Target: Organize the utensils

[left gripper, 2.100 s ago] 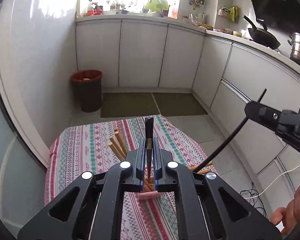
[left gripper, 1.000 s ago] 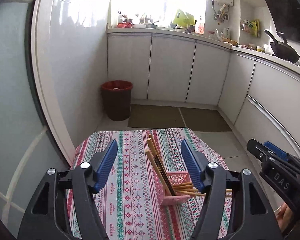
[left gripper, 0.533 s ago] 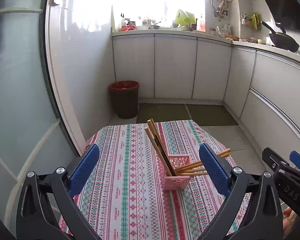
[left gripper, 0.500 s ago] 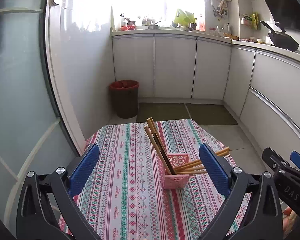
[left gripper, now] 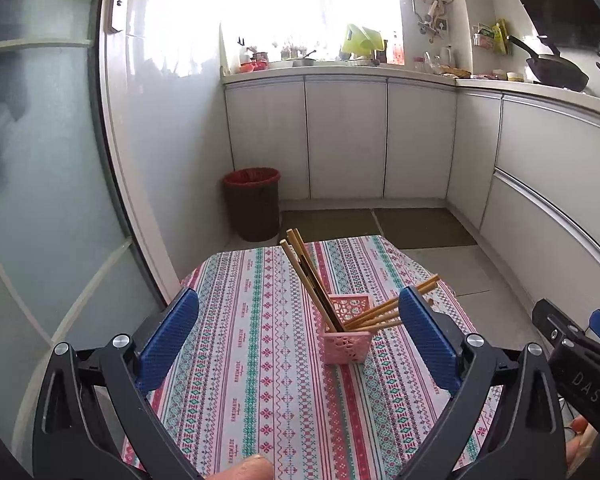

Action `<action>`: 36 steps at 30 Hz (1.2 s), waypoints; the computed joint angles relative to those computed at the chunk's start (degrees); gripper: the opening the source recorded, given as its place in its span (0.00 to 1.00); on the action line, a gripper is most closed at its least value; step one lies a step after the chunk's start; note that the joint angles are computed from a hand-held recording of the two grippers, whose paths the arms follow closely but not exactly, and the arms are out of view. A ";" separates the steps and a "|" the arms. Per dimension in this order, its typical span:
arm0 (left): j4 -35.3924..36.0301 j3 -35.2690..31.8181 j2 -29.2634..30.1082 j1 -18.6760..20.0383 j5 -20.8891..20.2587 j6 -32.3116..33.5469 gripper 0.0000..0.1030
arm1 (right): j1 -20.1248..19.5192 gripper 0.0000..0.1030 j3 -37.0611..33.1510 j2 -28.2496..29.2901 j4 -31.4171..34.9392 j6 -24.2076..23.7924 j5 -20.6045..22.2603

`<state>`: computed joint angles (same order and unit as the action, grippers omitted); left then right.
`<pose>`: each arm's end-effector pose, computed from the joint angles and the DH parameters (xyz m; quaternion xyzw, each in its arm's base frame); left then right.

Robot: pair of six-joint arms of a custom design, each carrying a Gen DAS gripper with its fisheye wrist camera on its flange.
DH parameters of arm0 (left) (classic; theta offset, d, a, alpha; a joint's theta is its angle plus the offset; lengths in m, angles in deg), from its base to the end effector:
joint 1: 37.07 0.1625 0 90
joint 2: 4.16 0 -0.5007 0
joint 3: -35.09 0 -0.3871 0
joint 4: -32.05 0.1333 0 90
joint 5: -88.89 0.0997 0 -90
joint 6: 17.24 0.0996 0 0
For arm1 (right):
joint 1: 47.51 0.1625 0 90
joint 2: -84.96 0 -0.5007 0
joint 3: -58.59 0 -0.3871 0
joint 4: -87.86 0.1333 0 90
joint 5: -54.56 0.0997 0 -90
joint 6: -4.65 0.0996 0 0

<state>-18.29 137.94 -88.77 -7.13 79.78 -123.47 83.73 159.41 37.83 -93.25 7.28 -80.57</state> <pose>-0.2781 -0.4275 0.4470 0.0278 0.7357 -0.5196 0.4335 0.5032 -0.4788 0.2223 0.1730 -0.8662 0.4105 0.2265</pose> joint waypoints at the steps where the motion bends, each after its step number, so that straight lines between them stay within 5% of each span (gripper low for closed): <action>1: -0.01 0.23 0.02 -0.21 -0.28 -0.52 0.93 | 0.02 0.93 0.10 -0.15 0.07 -0.17 -0.03; 12: 4.36 2.45 -0.23 -4.04 -1.77 -11.39 0.93 | 0.50 0.93 3.72 -2.15 -2.69 -1.88 -1.19; 18: 5.01 2.80 -0.20 -4.75 -0.55 -11.66 0.93 | 0.74 0.93 4.69 -2.50 -4.51 -2.58 -1.43; 26: -16.84 9.37 -3.56 -3.43 1.04 7.30 0.93 | 0.78 0.93 5.21 -1.36 -8.47 -2.86 -2.63; 36: -22.33 10.60 -4.44 -3.28 0.79 12.16 0.93 | 1.32 0.93 4.96 -0.67 -9.10 -3.31 -3.66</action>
<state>-40.63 148.54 -93.21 -10.41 80.57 -111.31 85.05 164.37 37.16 -102.35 3.97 -84.24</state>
